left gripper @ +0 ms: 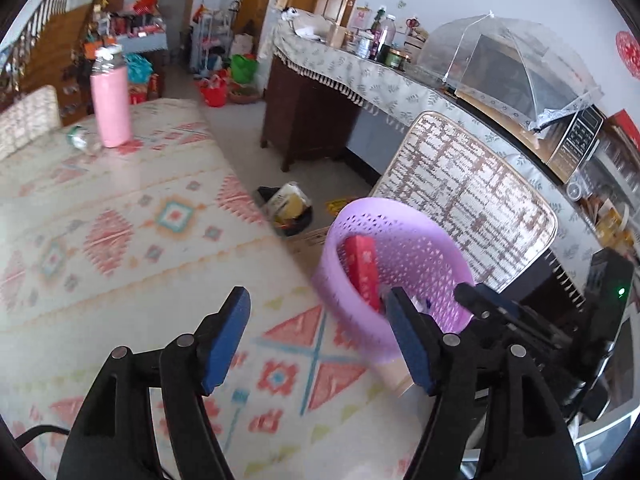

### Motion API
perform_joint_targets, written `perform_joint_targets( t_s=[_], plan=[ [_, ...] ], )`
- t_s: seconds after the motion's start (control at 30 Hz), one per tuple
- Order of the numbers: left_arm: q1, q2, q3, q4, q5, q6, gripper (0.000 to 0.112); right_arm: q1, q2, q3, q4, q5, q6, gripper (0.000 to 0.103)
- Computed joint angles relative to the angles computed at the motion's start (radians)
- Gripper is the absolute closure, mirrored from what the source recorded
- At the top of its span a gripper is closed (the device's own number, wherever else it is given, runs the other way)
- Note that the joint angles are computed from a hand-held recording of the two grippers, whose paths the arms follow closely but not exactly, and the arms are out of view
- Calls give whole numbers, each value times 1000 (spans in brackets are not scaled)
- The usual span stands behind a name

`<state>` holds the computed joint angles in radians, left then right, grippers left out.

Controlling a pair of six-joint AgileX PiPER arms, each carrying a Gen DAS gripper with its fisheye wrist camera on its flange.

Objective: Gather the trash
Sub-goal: 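Carry both items over the lilac basket and open both grippers, then withdraw both open grippers from the basket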

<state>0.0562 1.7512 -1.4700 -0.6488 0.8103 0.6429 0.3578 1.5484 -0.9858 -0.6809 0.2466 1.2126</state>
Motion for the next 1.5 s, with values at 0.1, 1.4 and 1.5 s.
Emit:
perform_joint_targets(
  t_s=[0.1,1.4,1.5],
  plan=[
    [24,-127,157,-37,-82,70,38,75,-76,64,-223,60,261,48],
    [53,-614,696,91,-350,135,10,693,-133,94,-368,758,650,30],
    [22,-584,688,148,-356,81,10,666,-135,109,-356,735,649,30]
  ],
)
